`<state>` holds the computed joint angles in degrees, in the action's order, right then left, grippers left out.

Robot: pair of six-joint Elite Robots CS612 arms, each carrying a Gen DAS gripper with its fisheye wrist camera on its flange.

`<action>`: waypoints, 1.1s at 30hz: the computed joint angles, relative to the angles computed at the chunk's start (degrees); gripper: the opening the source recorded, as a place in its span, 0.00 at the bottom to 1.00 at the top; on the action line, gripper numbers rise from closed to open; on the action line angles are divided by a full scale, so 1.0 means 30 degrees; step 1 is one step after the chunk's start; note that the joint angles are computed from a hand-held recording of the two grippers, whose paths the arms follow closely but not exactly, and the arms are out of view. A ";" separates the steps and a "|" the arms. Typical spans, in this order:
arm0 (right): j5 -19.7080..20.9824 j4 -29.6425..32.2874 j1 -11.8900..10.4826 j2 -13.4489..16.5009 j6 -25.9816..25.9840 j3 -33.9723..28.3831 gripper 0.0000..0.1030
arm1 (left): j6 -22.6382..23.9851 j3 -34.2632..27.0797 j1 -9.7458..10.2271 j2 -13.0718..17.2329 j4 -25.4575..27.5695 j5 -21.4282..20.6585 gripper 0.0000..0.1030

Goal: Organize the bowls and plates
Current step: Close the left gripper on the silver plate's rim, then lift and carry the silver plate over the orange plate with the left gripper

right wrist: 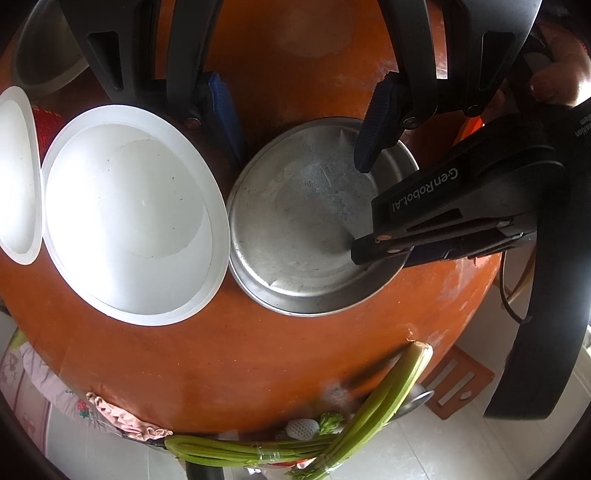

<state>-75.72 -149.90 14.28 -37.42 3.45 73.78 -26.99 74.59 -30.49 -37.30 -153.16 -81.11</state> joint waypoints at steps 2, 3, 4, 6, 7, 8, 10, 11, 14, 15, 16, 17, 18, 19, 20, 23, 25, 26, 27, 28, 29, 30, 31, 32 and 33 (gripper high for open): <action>0.0001 -0.0172 0.0002 -0.0059 0.0050 0.0091 0.60 | 0.0043 0.0239 -0.0047 -0.0149 -0.0390 0.0096 0.35; 0.0122 -0.0234 -0.0025 -0.0109 0.0057 0.0159 0.60 | 0.0020 0.0305 -0.0060 -0.0201 -0.0491 0.0149 0.35; 0.0257 -0.0279 -0.0046 -0.0122 0.0110 0.0174 0.60 | -0.0036 0.0419 -0.0082 -0.0285 -0.0623 0.0234 0.35; 0.0476 -0.0324 -0.0063 -0.0180 0.0096 0.0256 0.60 | -0.0084 0.0738 -0.0122 -0.0500 -0.0898 0.0397 0.35; 0.0540 -0.0346 -0.0058 -0.0205 0.0067 0.0284 0.60 | -0.0090 0.0857 -0.0149 -0.0575 -0.1002 0.0482 0.35; 0.0613 -0.0342 -0.0041 -0.0197 0.0061 0.0256 0.60 | -0.0162 0.1029 -0.0175 -0.0686 -0.1132 0.0549 0.35; 0.0758 -0.0430 -0.0048 -0.0248 0.0053 0.0344 0.60 | -0.0232 0.1251 -0.0190 -0.0824 -0.1336 0.0563 0.35; 0.0825 -0.0504 -0.0055 -0.0281 0.0046 0.0395 0.60 | -0.0316 0.1383 -0.0202 -0.0904 -0.1498 0.0630 0.35; 0.1114 -0.0856 -0.0098 -0.0468 -0.0009 0.0693 0.60 | -0.0461 0.1746 -0.0251 -0.1161 -0.1739 0.0831 0.35; 0.1167 -0.0929 -0.0096 -0.0532 -0.0082 0.0776 0.60 | -0.0497 0.1866 -0.0270 -0.1234 -0.1875 0.0892 0.35; 0.1196 -0.0968 -0.0080 -0.0575 -0.0144 0.0821 0.60 | -0.0527 0.1997 -0.0281 -0.1323 -0.2002 0.0949 0.35; 0.1261 -0.1079 -0.0071 -0.0637 -0.0174 0.0910 0.60 | -0.0541 0.2176 -0.0317 -0.1459 -0.2128 0.1091 0.35; 0.1316 -0.1139 -0.0065 -0.0664 -0.0196 0.0951 0.60 | -0.0554 0.2279 -0.0343 -0.1532 -0.2226 0.1190 0.35; 0.1386 -0.1184 -0.0056 -0.0708 -0.0277 0.1006 0.60 | -0.0599 0.2362 -0.0369 -0.1592 -0.2301 0.1265 0.35; 0.1418 -0.1226 -0.0043 -0.0748 -0.0367 0.1057 0.60 | -0.0657 0.2535 -0.0397 -0.1707 -0.2436 0.1342 0.35; 0.1537 -0.1375 -0.0030 -0.0876 -0.0528 0.1254 0.60 | -0.0722 0.2873 -0.0509 -0.1941 -0.2672 0.1657 0.35; 0.1579 -0.1523 -0.0032 -0.0999 -0.0644 0.1458 0.60 | -0.0810 0.3065 -0.0570 -0.2066 -0.2771 0.1803 0.35; 0.1569 -0.1616 -0.0018 -0.1062 -0.0720 0.1555 0.60 | -0.0857 0.3174 -0.0604 -0.2133 -0.2814 0.1881 0.35; 0.1585 -0.1719 -0.0015 -0.1133 -0.0768 0.1674 0.60 | -0.0976 0.3306 -0.0632 -0.2210 -0.2860 0.1944 0.35; 0.1641 -0.1793 -0.0019 -0.1181 -0.0789 0.1754 0.60 | -0.1064 0.3404 -0.0654 -0.2266 -0.2897 0.1995 0.35; 0.1698 -0.1869 -0.0022 -0.1231 -0.0804 0.1841 0.60 | -0.1115 0.3571 -0.0695 -0.2356 -0.3026 0.2078 0.35; 0.1735 -0.1976 -0.0022 -0.1294 -0.0836 0.1951 0.60 | -0.1193 0.3690 -0.0730 -0.2426 -0.3064 0.2131 0.35; 0.1742 -0.2073 -0.0016 -0.1354 -0.0888 0.2057 0.60 | -0.1275 0.3805 -0.0755 -0.2492 -0.3102 0.2191 0.35; 0.1760 -0.2157 -0.0010 -0.1415 -0.0940 0.2160 0.60 | -0.1365 0.3977 -0.0803 -0.2587 -0.3215 0.2297 0.35; 0.1793 -0.2260 -0.0002 -0.1487 -0.1017 0.2278 0.60 | -0.1422 0.4093 -0.0831 -0.2656 -0.3273 0.2347 0.35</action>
